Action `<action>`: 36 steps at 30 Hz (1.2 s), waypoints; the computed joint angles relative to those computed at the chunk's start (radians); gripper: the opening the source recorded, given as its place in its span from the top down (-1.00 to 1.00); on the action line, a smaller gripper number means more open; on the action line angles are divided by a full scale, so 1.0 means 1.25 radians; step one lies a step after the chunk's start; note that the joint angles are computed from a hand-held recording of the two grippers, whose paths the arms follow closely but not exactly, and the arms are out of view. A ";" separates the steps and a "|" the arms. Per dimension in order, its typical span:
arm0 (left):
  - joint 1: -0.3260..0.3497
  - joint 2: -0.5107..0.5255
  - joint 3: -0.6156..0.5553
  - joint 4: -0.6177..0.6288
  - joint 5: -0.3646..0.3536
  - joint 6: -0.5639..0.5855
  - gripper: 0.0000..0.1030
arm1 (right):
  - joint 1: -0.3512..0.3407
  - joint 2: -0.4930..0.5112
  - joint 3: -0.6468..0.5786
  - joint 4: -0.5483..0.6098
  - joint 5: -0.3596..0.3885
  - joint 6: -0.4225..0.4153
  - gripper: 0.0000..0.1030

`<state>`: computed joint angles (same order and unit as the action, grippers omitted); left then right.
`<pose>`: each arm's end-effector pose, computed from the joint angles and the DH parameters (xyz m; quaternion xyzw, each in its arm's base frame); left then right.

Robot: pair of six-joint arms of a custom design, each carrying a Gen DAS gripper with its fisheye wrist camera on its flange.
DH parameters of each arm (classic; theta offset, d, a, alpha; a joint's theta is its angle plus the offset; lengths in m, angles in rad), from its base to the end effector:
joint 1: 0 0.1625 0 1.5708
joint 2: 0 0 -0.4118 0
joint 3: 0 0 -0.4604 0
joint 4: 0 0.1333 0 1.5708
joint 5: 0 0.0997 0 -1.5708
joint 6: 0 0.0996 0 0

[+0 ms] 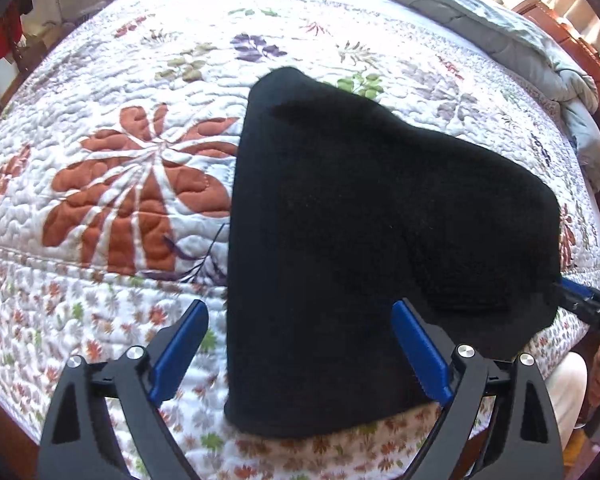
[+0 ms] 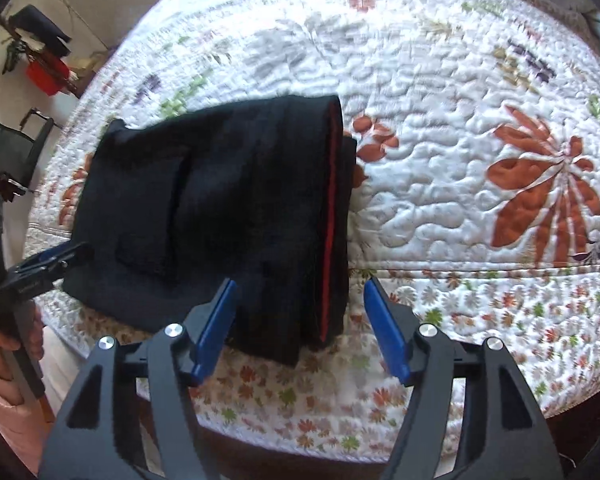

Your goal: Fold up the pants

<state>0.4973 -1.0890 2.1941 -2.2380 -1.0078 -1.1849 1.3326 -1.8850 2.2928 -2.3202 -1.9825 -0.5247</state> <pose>-0.3084 -0.3796 -0.0025 0.0080 0.9396 -0.1560 0.3045 -0.0083 -0.4301 0.3189 0.1033 -0.9597 0.0794 0.2489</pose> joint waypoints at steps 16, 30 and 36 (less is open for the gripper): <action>0.021 0.062 0.002 -0.123 -0.024 0.072 -0.94 | -0.039 0.088 -0.001 -0.036 0.000 0.021 -0.94; 0.018 0.140 -0.077 -0.088 -0.008 0.080 -0.94 | -0.101 0.026 0.000 0.019 0.137 -0.057 -0.32; 0.023 0.149 -0.081 -0.102 -0.008 0.093 -0.94 | -0.105 0.036 -0.009 0.025 0.143 -0.067 -0.32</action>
